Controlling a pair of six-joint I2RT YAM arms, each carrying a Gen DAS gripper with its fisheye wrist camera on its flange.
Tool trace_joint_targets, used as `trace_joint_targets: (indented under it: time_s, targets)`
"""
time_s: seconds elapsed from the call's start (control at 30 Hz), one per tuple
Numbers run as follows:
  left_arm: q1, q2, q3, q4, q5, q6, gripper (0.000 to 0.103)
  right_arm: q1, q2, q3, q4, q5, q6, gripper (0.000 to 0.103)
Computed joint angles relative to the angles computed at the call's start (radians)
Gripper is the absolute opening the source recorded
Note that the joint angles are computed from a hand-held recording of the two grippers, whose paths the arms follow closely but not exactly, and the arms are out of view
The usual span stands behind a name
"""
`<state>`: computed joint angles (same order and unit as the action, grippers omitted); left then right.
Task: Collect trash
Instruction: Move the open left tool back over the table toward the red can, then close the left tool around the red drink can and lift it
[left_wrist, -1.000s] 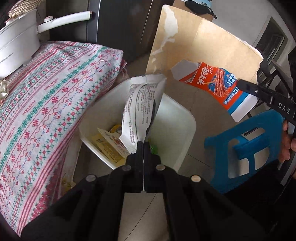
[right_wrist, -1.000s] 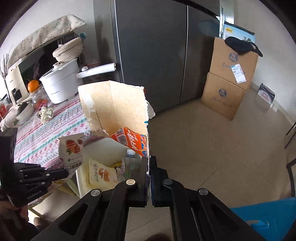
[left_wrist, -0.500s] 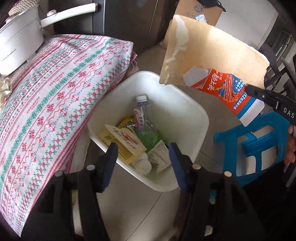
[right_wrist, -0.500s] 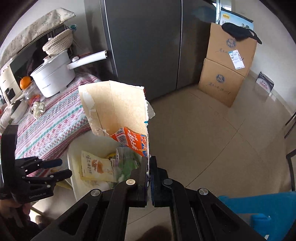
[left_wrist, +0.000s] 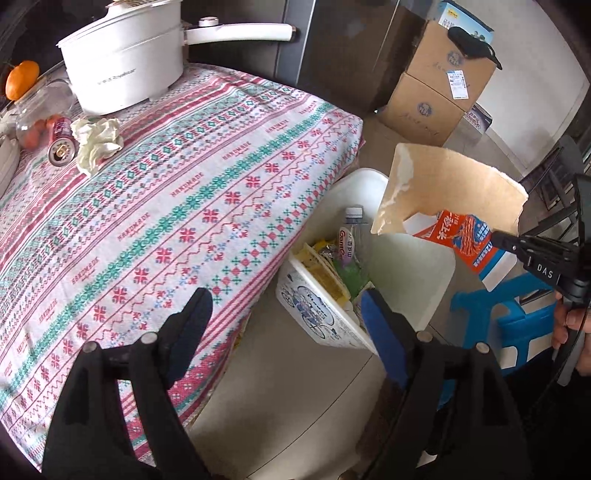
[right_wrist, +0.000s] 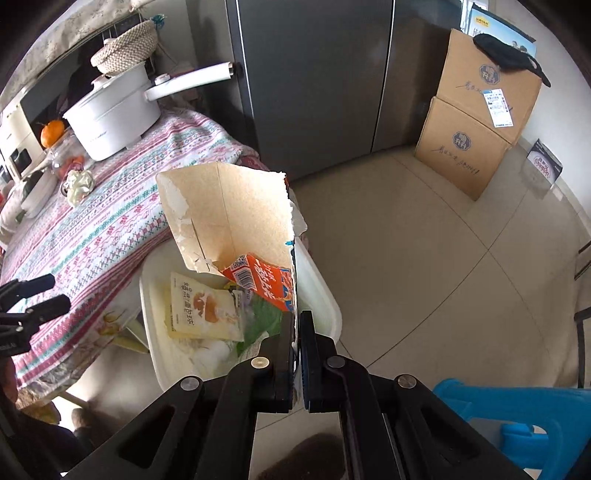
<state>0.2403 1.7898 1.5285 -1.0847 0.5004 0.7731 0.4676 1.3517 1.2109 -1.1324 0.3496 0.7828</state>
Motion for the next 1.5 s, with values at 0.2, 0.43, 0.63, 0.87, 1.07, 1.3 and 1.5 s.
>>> trace_joint_targets:
  time_s: [0.2, 0.43, 0.63, 0.87, 1.07, 1.3, 1.5]
  targets:
    - [0.058, 0.033, 0.057, -0.03, 0.013, 0.001, 0.083, 0.008, 0.1, 0.034, 0.005, -0.029, -0.018, 0.005]
    - [0.098, 0.058, 0.094, -0.04, 0.013, 0.004, 0.087, -0.007, 0.144, 0.069, 0.059, -0.056, -0.023, 0.01]
    - [0.128, 0.076, 0.134, -0.052, 0.02, -0.003, 0.093, 0.013, 0.137, 0.106, 0.102, -0.038, 0.014, 0.066]
    - [0.168, 0.093, 0.187, -0.04, 0.016, -0.037, 0.102, 0.062, 0.181, 0.205, 0.109, -0.007, 0.029, 0.075]
    - [0.204, 0.151, 0.286, -0.025, -0.009, -0.092, 0.102, 0.121, 0.262, 0.339, 0.1, 0.045, 0.029, 0.084]
    - [0.23, 0.342, 0.6, -0.093, -0.063, -0.162, 0.102, 0.143, 0.428, 0.581, 0.079, 0.01, -0.04, 0.088]
    - [0.221, 0.567, 0.944, -0.162, -0.15, -0.21, 0.102, 0.138, 0.605, 0.812, 0.064, -0.028, -0.106, 0.09]
